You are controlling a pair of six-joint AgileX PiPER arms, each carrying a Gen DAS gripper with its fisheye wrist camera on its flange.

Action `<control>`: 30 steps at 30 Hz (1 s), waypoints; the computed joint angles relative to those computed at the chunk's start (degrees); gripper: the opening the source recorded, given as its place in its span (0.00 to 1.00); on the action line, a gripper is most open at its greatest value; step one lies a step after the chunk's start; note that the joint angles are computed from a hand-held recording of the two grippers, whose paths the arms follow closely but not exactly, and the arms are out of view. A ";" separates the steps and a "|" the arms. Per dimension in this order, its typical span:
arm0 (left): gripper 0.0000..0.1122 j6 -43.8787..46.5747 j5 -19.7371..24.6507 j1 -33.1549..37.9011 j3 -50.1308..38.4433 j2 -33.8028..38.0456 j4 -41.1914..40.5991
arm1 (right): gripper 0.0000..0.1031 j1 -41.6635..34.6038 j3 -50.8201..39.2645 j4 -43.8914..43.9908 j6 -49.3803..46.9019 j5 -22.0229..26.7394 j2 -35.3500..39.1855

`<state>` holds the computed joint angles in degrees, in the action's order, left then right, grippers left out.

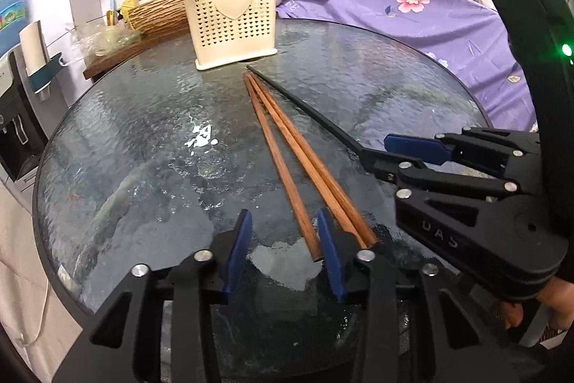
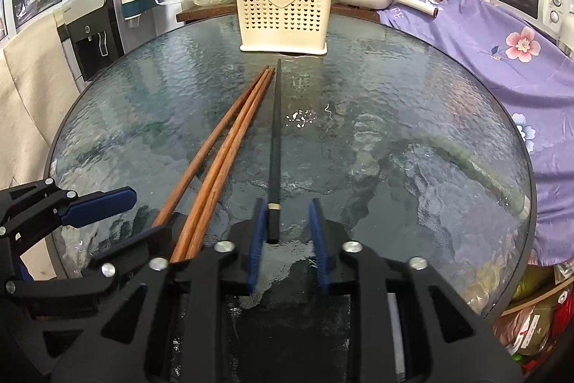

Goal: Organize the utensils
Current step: 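Close the right gripper on a black chopstick while the left grasps a wooden one, then lift both chopsticks and lower them into the cream caddy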

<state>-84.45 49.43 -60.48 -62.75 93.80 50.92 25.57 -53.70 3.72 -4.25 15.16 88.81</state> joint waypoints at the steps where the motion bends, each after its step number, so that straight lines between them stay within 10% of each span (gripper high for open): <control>1: 0.22 -0.28 0.22 -0.28 0.06 0.01 0.34 | 0.15 0.34 0.32 -0.99 0.73 -0.30 -0.18; 15: 0.07 -3.20 -1.31 0.93 2.78 -3.03 -0.10 | 0.08 0.61 1.77 -1.02 0.68 -0.98 -1.41; 30: 0.06 0.52 12.31 -4.06 -3.51 -10.95 8.35 | 0.08 -2.15 -3.34 5.02 -8.33 6.11 -11.13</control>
